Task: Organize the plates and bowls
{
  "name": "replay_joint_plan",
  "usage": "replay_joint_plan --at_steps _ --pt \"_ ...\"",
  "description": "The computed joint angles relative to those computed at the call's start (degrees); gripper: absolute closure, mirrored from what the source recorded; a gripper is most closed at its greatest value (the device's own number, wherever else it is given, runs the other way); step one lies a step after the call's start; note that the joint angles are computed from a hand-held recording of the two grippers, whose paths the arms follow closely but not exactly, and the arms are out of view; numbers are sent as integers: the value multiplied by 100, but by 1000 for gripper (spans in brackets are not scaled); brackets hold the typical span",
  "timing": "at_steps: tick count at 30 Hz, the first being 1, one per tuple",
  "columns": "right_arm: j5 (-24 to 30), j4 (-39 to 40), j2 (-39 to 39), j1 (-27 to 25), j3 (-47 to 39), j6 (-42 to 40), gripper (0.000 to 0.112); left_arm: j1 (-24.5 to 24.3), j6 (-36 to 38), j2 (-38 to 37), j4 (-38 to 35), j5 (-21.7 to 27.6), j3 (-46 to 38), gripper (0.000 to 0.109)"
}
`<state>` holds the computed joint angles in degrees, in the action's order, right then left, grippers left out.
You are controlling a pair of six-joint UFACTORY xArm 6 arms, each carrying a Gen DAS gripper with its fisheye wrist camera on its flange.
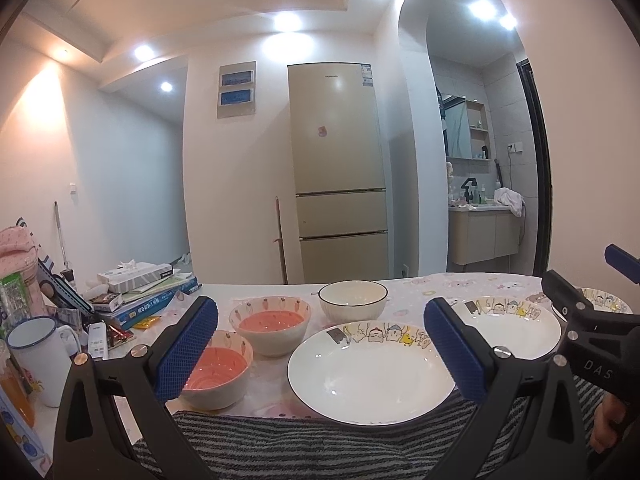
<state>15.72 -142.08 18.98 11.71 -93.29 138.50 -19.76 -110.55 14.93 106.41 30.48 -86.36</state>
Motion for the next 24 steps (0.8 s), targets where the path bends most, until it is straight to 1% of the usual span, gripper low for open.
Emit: replay_joint_plan --at_steps 6,11,15,20,24 --pt "209 -112 -99 88 150 -8 9 -13 -80 -17 132 53 21 6" --pt "225 -110 -100 97 148 -12 9 -22 24 20 75 58 -2 6" --pt "222 -52 -97 111 143 -81 9 -19 -45 21 136 62 -3 6" --pt "321 -285 -193 122 294 151 9 -52 -245 -28 356 135 83 6" --pt "291 -258 -227 94 283 209 9 -104 -80 6 284 230 59 6"
